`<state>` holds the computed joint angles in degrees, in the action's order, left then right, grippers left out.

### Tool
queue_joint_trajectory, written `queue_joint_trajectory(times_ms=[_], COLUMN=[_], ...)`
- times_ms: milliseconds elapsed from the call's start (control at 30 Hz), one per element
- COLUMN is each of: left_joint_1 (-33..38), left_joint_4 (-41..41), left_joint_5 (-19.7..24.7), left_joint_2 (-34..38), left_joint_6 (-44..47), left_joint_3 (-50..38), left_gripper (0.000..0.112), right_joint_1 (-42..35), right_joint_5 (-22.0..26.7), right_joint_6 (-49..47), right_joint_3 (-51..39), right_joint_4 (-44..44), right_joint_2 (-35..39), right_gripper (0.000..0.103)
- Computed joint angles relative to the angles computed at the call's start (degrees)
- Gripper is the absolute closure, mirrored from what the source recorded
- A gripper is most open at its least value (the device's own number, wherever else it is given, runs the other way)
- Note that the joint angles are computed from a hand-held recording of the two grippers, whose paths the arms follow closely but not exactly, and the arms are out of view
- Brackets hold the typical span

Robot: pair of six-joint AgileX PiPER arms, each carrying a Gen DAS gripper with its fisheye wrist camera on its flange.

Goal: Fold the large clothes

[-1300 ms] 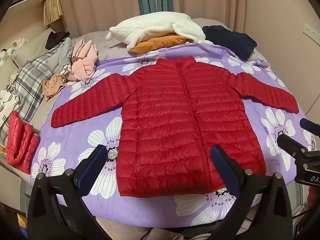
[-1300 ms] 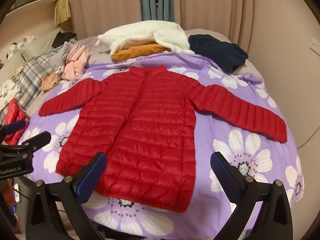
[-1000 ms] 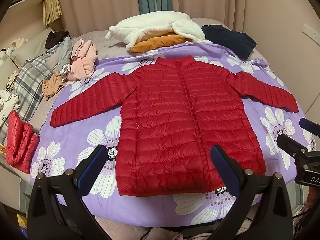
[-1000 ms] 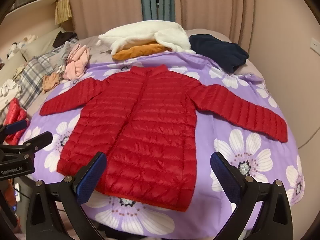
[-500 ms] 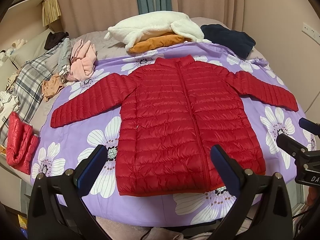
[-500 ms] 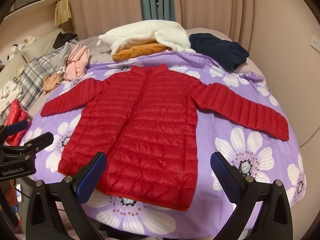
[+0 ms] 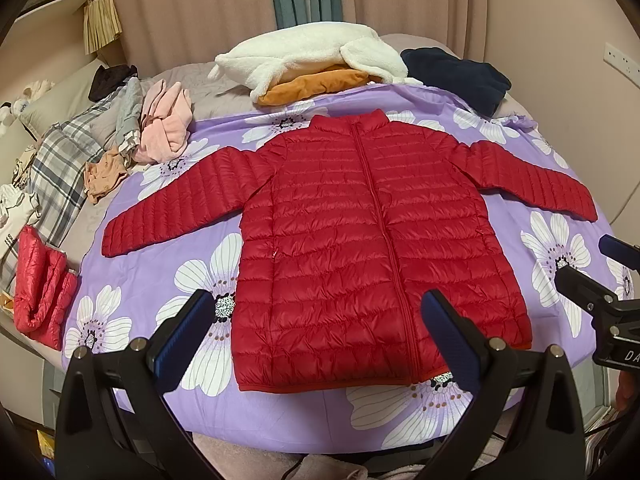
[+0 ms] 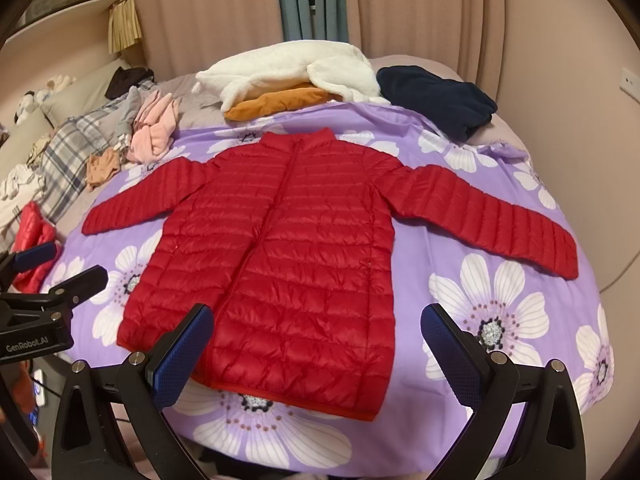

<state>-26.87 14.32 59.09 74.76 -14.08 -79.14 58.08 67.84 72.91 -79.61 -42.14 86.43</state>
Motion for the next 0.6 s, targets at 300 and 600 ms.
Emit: queue_joint_trajectory(times_ms=[300,600], left_joint_1=[-0.7,-0.9], left_joint_4=[0.4,0.9], left_joint_5=[1.3,0.7], left_joint_2=[0.5,0.3], left_joint_6=[-0.4,-0.7], left_joint_3=[-1.2,-0.8], left_gripper=[0.009,0.009], right_joint_1=[0.0,0.0], right_joint_5=[-0.3,-0.4], right_joint_6=[0.4,0.4], right_joint_3=[0.3,0.4], right_joint_4=[-0.4,-0.3], right_joint_2=[-0.1,-0.2], right_gripper=[0.001,0.001])
